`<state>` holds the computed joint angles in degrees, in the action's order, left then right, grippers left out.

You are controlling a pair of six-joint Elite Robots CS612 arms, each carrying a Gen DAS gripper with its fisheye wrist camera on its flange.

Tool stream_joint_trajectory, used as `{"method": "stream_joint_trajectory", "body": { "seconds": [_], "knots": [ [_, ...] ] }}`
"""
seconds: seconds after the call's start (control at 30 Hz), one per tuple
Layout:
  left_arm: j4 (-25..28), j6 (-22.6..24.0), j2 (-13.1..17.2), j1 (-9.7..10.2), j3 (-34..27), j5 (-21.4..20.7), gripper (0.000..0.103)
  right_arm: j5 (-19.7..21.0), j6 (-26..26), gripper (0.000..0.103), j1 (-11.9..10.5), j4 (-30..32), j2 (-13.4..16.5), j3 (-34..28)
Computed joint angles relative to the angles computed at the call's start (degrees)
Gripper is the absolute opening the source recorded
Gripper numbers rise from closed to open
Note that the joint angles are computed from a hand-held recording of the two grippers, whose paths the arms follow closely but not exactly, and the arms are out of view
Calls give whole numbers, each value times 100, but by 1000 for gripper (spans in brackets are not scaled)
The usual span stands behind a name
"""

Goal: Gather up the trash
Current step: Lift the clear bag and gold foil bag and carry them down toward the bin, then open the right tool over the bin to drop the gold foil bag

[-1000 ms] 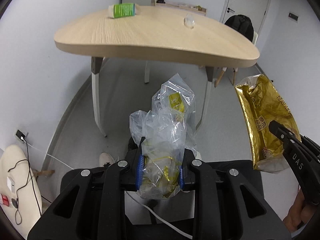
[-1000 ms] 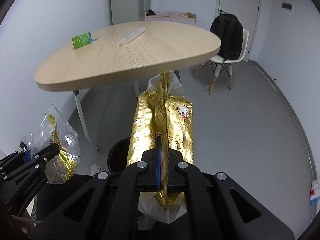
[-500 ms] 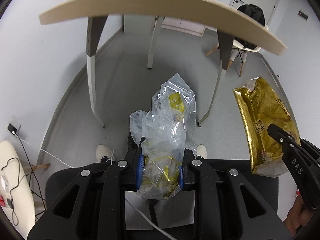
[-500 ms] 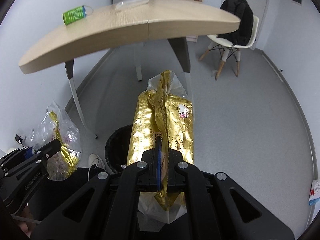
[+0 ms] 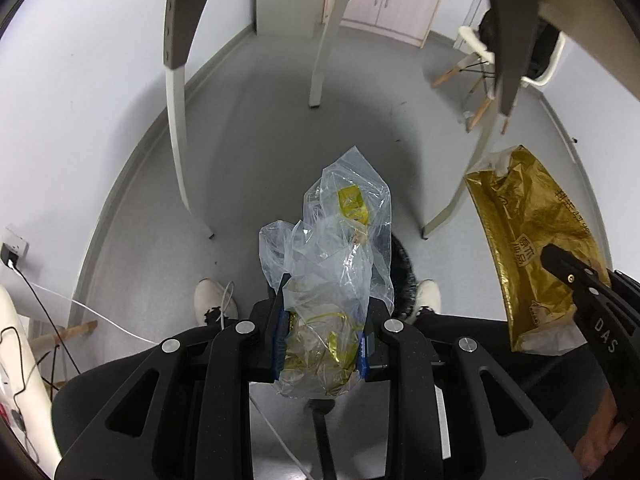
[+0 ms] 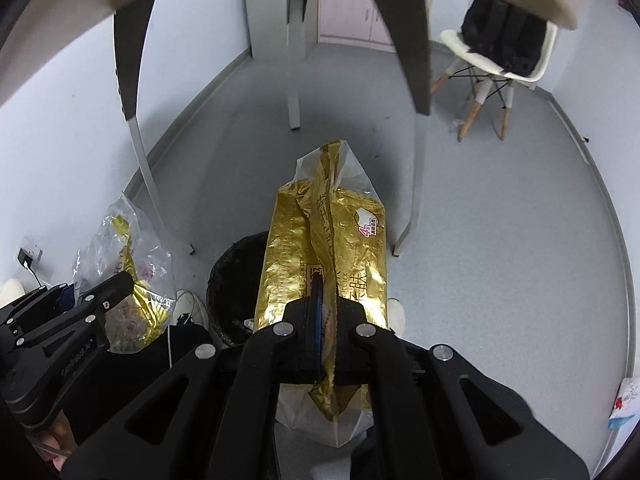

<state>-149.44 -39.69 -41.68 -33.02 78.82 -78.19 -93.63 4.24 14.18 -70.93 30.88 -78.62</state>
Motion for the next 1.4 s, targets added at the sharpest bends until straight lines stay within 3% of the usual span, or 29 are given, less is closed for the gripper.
{"method": "stream_joint_trajectory", "body": {
  "seconds": [0.47,0.83,0.97,1.33,1.4],
  "knots": [
    [255,-4,480,211,-363,-220,25,102,-171,1,69,-313,-111,957],
    [458,-153,571,272,-440,-200,25,305,-370,1,125,-540,-129,1274],
    [509,-175,575,272,-444,-170,25,260,-482,6,154,-685,-111,1279],
    [524,25,745,176,-724,-319,25,197,-357,67,31,-868,43,945],
    [499,78,785,159,-773,-355,25,146,-354,83,-4,-876,75,858]
  ]
}}
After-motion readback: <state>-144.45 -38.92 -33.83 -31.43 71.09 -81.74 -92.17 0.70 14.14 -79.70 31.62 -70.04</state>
